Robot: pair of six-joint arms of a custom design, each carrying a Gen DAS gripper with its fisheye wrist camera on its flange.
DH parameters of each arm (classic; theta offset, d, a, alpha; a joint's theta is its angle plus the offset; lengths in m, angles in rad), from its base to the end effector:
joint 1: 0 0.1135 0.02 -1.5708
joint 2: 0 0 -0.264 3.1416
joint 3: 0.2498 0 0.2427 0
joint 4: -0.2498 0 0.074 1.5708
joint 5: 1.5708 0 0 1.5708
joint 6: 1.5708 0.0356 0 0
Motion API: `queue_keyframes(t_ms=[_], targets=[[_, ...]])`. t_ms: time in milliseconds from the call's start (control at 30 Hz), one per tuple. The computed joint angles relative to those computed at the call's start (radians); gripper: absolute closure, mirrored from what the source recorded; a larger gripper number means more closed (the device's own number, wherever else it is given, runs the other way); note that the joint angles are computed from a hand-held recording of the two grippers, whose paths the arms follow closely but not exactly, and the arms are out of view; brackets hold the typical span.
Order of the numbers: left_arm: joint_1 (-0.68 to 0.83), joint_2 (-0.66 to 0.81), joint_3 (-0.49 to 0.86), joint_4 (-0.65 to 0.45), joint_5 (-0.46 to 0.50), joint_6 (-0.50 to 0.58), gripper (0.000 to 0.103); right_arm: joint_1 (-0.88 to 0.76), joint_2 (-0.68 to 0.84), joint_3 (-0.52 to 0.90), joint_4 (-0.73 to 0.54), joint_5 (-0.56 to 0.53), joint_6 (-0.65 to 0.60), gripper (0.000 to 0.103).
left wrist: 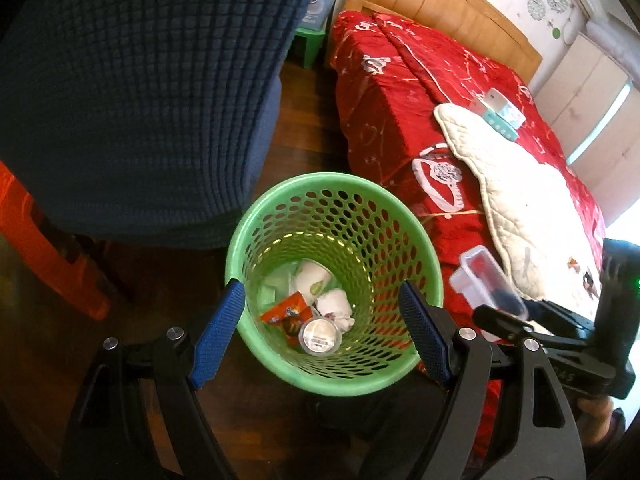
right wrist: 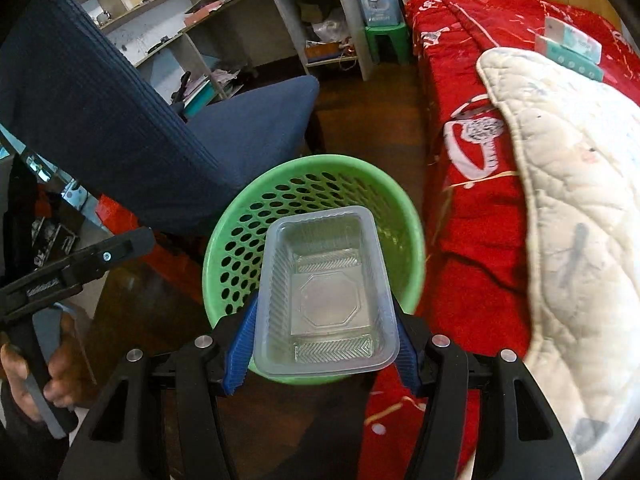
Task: Collect trash
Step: 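Open the right gripper over the basket to drop the clear box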
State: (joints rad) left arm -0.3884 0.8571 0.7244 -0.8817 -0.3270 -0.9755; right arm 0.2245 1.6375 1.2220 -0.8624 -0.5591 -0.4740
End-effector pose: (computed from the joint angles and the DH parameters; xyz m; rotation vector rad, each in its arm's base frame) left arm 0.1386 -0.0444 0.2500 -0.8385 2.3657 -0.1302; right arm 0.2951 0.0868 0.2371 -1.0302 2.4952 0.7187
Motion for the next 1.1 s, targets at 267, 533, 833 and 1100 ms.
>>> queue_keyframes(t_ms=[267, 533, 833, 1100], targets=[[-0.016, 0.035, 0.014, 0.029, 0.003, 0.000, 0.025, -0.006, -0.009, -0.017, 0.008, -0.028, 0.024, 0.035], [-0.102, 0.188, 0.102, 0.100, -0.011, 0.010, 0.025, -0.205, -0.022, 0.048, -0.101, -0.051, -0.115, 0.035], [-0.179, 0.425, 0.277, 0.185, 0.009, 0.064, 0.025, -0.492, 0.099, 0.267, -0.225, -0.065, -0.244, 0.035], [-0.236, 0.622, 0.471, 0.198, 0.024, 0.117, 0.025, -0.701, 0.319, 0.619, -0.286, -0.045, -0.245, 0.031]])
